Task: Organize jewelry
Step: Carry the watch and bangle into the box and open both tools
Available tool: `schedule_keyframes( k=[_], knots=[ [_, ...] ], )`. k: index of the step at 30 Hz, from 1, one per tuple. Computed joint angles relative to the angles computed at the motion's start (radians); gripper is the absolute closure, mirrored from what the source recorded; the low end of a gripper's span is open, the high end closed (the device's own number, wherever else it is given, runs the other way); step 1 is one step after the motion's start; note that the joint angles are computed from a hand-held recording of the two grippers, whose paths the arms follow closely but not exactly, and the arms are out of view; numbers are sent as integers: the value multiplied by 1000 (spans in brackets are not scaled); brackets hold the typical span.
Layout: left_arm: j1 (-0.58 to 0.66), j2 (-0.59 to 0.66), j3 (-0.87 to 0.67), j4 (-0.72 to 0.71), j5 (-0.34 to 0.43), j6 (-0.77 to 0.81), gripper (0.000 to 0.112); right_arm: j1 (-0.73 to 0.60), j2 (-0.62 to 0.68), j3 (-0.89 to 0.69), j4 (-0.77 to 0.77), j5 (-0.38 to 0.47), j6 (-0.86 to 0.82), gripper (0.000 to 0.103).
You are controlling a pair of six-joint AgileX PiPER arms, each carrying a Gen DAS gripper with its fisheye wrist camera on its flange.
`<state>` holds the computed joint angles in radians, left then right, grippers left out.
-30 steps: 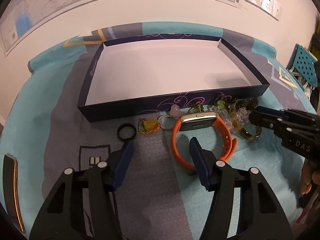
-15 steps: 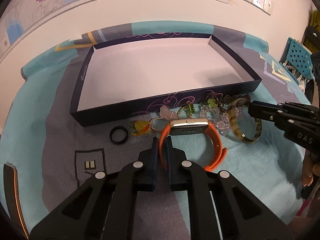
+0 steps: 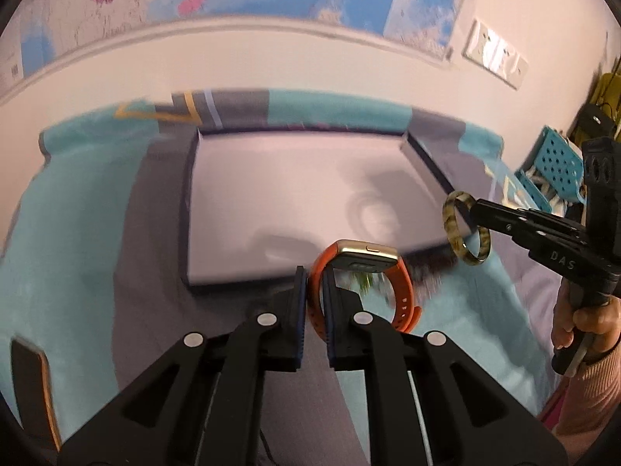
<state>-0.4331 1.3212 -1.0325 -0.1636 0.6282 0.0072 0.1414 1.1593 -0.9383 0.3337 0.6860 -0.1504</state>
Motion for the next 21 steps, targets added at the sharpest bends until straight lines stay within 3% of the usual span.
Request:
schedule_keyframes(
  k=[14,21],
  knots=[
    [90,484,-505,-111,95,35,101,-24,451,-362,-56,27,68,98],
    [86,599,-636,-68,134,-20,101,-13,567,-487,-129,64,156,98]
  ],
)
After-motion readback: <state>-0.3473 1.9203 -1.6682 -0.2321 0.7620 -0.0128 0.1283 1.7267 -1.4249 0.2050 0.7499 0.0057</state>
